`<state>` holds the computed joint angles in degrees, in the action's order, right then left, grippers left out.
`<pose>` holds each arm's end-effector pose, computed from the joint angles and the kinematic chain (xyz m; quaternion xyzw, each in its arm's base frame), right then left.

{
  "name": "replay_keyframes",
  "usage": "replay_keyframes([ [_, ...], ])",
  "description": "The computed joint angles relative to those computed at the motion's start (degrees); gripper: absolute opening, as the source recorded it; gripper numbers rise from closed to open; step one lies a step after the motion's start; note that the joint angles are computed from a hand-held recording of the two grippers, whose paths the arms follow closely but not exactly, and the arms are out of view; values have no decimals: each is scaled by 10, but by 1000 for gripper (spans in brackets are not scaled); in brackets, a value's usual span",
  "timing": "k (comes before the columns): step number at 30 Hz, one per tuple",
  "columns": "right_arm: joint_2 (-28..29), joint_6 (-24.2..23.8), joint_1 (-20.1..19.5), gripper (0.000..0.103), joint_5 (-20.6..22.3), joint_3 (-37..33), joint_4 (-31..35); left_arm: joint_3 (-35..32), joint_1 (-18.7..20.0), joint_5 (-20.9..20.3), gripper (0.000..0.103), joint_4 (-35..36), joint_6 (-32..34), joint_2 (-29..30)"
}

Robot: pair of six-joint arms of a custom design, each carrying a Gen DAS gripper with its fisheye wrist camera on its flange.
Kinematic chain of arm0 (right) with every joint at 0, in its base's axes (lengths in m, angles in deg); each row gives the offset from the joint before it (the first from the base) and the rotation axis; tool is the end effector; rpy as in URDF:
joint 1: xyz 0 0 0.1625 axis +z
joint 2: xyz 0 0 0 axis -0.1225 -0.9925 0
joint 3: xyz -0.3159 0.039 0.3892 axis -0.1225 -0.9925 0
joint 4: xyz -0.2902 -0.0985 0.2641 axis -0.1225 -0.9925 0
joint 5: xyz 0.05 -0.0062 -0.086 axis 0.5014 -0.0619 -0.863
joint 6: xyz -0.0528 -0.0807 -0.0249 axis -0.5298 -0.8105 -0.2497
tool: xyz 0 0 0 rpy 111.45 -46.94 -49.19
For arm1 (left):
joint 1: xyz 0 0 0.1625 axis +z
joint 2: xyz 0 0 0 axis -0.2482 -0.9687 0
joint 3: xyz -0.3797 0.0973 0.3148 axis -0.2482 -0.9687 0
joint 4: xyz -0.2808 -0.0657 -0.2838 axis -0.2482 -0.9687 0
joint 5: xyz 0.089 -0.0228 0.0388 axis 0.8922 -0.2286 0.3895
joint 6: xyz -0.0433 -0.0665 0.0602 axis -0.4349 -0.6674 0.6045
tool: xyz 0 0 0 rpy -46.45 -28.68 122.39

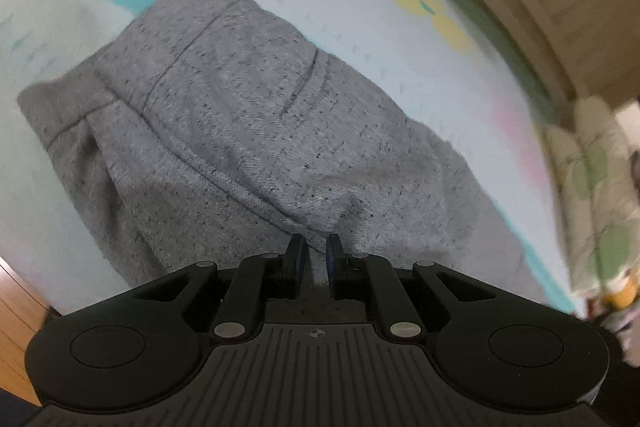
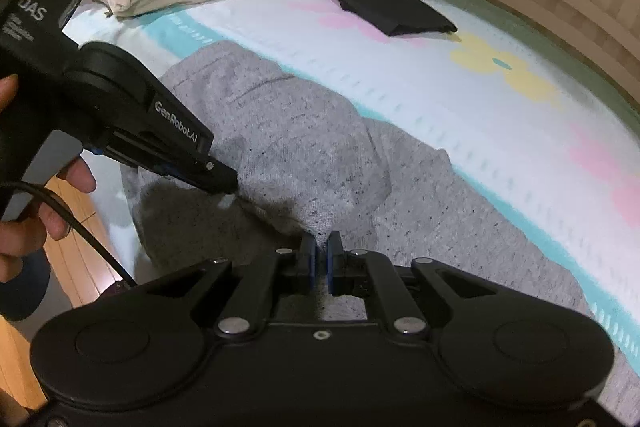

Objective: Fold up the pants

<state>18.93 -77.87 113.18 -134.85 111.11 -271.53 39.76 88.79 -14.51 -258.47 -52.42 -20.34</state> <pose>0.2642 -0.5270 -0.0075 0.5530 -0.8026 0.1268 0.1843 0.0394 -0.5652 0.2338 -0.1953 0.8915 -0.3805 0.1492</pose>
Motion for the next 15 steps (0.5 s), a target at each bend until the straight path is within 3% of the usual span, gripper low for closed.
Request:
replay_keyframes([
  [1, 0, 3, 0, 9, -1, -1, 2, 5, 2, -3, 11, -14, -6, -2],
  [3, 0, 5, 0, 9, -4, -4, 8, 15, -11, 46, 18, -28, -11, -4],
  [5, 0, 5, 0, 10, -6, -4, 7, 21, -28, 107, 59, -40, 2, -4],
  [7, 0, 4, 1, 10, -9, -4, 9, 26, -29, 119, 72, -58, 2, -6],
  [15, 3, 3, 2, 10, -10, -3, 4, 16, 6, 41, 74, -94, -41, -5],
])
